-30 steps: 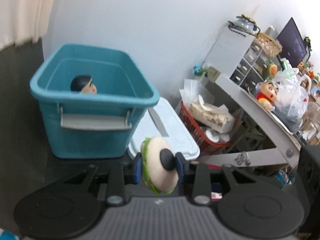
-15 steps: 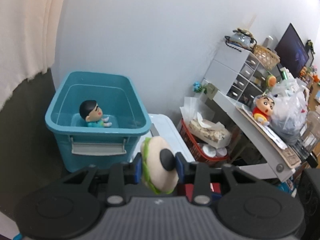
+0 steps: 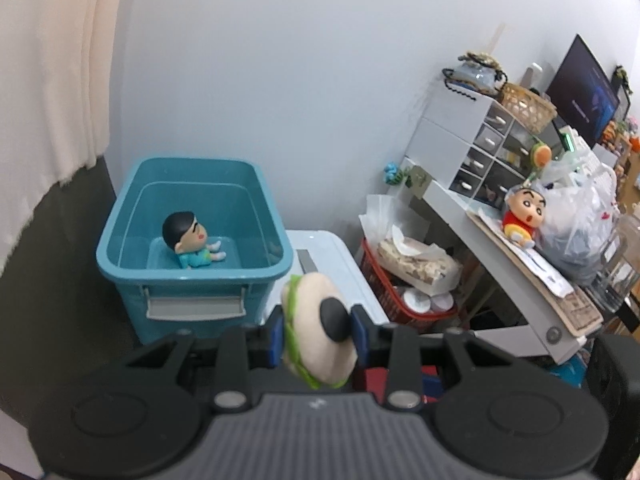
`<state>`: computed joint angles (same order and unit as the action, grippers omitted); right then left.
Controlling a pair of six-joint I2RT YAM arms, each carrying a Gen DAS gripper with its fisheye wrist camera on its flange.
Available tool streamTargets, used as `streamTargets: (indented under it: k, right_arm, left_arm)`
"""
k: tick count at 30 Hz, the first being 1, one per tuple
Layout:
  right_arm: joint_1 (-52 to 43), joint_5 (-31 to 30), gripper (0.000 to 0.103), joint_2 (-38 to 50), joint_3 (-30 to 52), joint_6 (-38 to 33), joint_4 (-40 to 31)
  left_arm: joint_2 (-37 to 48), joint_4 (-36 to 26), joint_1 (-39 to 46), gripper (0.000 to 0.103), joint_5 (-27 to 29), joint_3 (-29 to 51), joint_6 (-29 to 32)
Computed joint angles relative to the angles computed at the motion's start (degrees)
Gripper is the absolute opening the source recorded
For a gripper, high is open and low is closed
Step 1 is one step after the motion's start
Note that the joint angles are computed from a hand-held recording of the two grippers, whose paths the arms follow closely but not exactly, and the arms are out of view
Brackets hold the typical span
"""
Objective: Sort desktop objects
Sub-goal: 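Carry the held plush over the teal bin with the left tool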
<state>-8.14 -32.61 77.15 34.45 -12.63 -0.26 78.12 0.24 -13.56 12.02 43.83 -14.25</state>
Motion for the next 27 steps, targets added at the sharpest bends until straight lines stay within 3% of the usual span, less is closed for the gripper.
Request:
streamTargets:
  k: [12, 27]
  right_arm:
    - [-2.57, -4.1, 0.088, 0.12, 1.23, 1.71, -0.4]
    - [-3.56, -5.49, 0.088, -0.95, 1.51, 1.12, -2.66]
  left_arm:
    - [3.26, 3.58, -0.14, 0.037, -4.45, -1.14, 2.35]
    - [6.93, 11.14, 1.47, 0.037, -5.58, -5.57, -1.6]
